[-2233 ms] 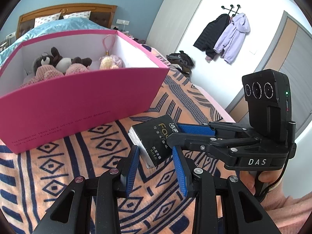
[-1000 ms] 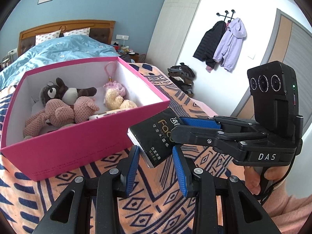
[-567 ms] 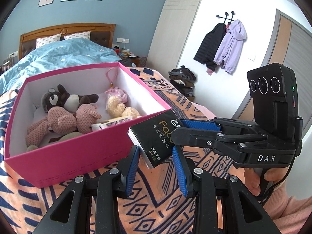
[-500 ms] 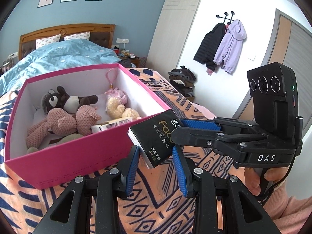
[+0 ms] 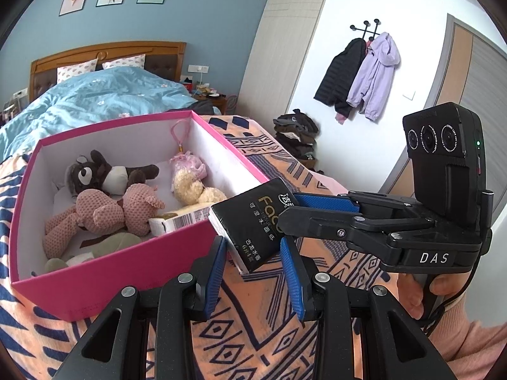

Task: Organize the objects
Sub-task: 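Carry the black pack over the pink box and lower it inside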

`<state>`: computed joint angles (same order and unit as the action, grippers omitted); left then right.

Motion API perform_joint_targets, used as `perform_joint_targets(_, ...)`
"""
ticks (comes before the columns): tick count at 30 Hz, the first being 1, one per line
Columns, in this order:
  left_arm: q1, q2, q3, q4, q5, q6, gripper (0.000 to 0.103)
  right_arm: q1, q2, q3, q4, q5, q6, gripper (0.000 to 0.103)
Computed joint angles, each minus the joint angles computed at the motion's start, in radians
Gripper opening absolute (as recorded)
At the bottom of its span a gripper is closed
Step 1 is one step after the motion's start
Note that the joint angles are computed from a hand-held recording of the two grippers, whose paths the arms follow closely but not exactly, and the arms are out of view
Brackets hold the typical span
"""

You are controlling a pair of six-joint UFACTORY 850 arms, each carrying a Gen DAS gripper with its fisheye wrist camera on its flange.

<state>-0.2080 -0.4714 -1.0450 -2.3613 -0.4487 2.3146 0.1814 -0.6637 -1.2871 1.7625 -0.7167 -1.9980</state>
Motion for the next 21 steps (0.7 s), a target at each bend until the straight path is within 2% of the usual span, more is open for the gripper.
perform_joint_targets(21, 0.006, -0.022, -0.053, 0.01, 0.031, -0.003, 0.035, 0.0, -0.013, -0.039, -0.009, -0.002, 0.013, 0.038)
